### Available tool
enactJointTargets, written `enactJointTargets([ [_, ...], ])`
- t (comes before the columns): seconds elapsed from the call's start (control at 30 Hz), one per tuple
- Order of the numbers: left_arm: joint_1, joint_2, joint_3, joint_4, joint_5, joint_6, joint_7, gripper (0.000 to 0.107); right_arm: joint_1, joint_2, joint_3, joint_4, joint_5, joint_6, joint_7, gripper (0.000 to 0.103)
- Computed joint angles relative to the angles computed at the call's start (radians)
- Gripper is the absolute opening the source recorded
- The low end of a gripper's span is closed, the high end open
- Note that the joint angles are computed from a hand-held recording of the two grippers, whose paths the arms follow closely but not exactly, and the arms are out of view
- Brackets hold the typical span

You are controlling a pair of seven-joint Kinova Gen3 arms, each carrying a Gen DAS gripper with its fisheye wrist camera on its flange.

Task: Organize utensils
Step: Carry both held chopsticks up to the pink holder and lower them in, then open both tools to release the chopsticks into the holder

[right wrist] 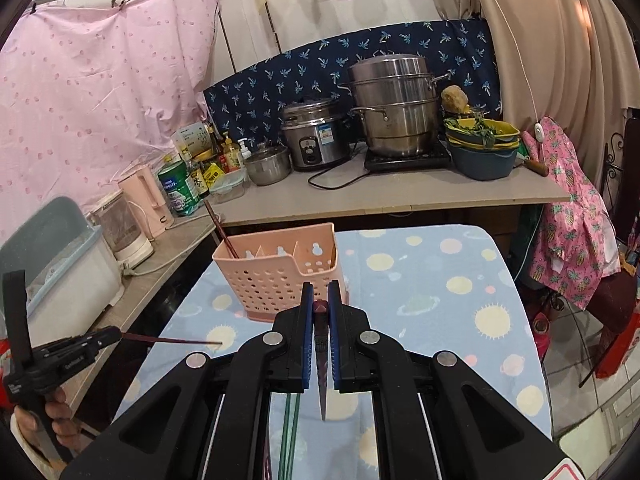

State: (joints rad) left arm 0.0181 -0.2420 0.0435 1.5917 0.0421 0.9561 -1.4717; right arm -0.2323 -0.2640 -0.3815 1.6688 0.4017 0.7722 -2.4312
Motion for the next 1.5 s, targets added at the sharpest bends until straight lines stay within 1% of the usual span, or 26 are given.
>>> enactJointTargets([
  [0.17,0.002,0.073,0.008,-0.161,0.003,0.020,0.014,0.007,-0.014,0.058,0.046,-0.097,-0.016,-0.032,0.042,0.007],
  [0.33,0.014,0.139,0.012,-0.324,0.028,0.020,0.032,0.007,-0.025,0.113,0.095,-0.195,-0.026,-0.097,0.067,0.007],
  [0.47,0.029,0.201,0.030,-0.455,0.007,0.011,0.077,0.007,-0.036,0.168,0.113,-0.281,0.011,-0.135,0.050,0.007],
  [0.57,0.041,0.257,0.030,-0.543,0.025,0.003,0.094,0.007,-0.063,0.220,0.143,-0.350,0.017,-0.150,0.056,0.007],
  [0.67,0.070,0.308,0.038,-0.591,-0.022,-0.025,0.135,0.007,-0.100,0.273,0.172,-0.406,0.057,-0.150,0.042,0.007],
  [0.73,0.093,0.350,0.039,-0.620,-0.055,-0.024,0.156,0.007,-0.129,0.306,0.194,-0.429,0.086,-0.149,0.031,0.007],
  [0.77,0.103,0.367,0.038,-0.627,-0.064,-0.023,0.159,0.007,-0.141,0.320,0.207,-0.436,0.085,-0.148,0.036,0.007],
  [0.83,0.119,0.389,0.035,-0.620,-0.078,-0.026,0.159,0.007,-0.154,0.349,0.231,-0.447,0.050,-0.146,0.064,0.007],
  [0.93,0.143,0.418,0.028,-0.598,-0.107,-0.026,0.166,0.007,-0.158,0.379,0.258,-0.435,-0.029,-0.152,0.119,0.007],
  [1.0,0.145,0.426,0.026,-0.577,-0.103,-0.029,0.161,0.007,-0.170,0.393,0.273,-0.420,-0.043,-0.150,0.130,0.007],
  [1.13,0.145,0.437,0.021,-0.541,-0.097,-0.029,0.158,0.007,-0.163,0.424,0.284,-0.411,-0.119,-0.139,0.191,0.007],
  [1.2,0.144,0.437,0.018,-0.528,-0.100,-0.030,0.156,0.008,-0.182,0.420,0.304,-0.387,-0.101,-0.150,0.164,0.008],
  [1.23,0.149,0.431,0.016,-0.515,-0.109,-0.038,0.159,0.008,-0.186,0.417,0.307,-0.378,-0.097,-0.156,0.159,0.012],
  [1.27,0.151,0.424,0.016,-0.502,-0.120,-0.047,0.161,0.008,-0.188,0.413,0.309,-0.371,-0.095,-0.160,0.156,0.014],
  [1.3,0.165,0.417,0.011,-0.491,-0.148,-0.053,0.171,0.009,-0.191,0.406,0.311,-0.363,-0.088,-0.162,0.147,0.017],
  [1.33,0.177,0.408,0.009,-0.478,-0.179,-0.057,0.186,0.014,-0.192,0.400,0.311,-0.358,-0.085,-0.165,0.143,0.021],
  [1.37,0.184,0.404,0.008,-0.477,-0.200,-0.055,0.197,0.025,-0.194,0.393,0.310,-0.352,-0.080,-0.167,0.136,0.022],
  [1.43,0.206,0.379,0.006,-0.443,-0.259,-0.066,0.232,0.035,-0.196,0.373,0.306,-0.334,-0.067,-0.172,0.123,0.027],
  [1.5,0.213,0.355,0.011,-0.412,-0.294,-0.072,0.251,0.035,-0.200,0.350,0.297,-0.316,-0.046,-0.168,0.108,0.029],
])
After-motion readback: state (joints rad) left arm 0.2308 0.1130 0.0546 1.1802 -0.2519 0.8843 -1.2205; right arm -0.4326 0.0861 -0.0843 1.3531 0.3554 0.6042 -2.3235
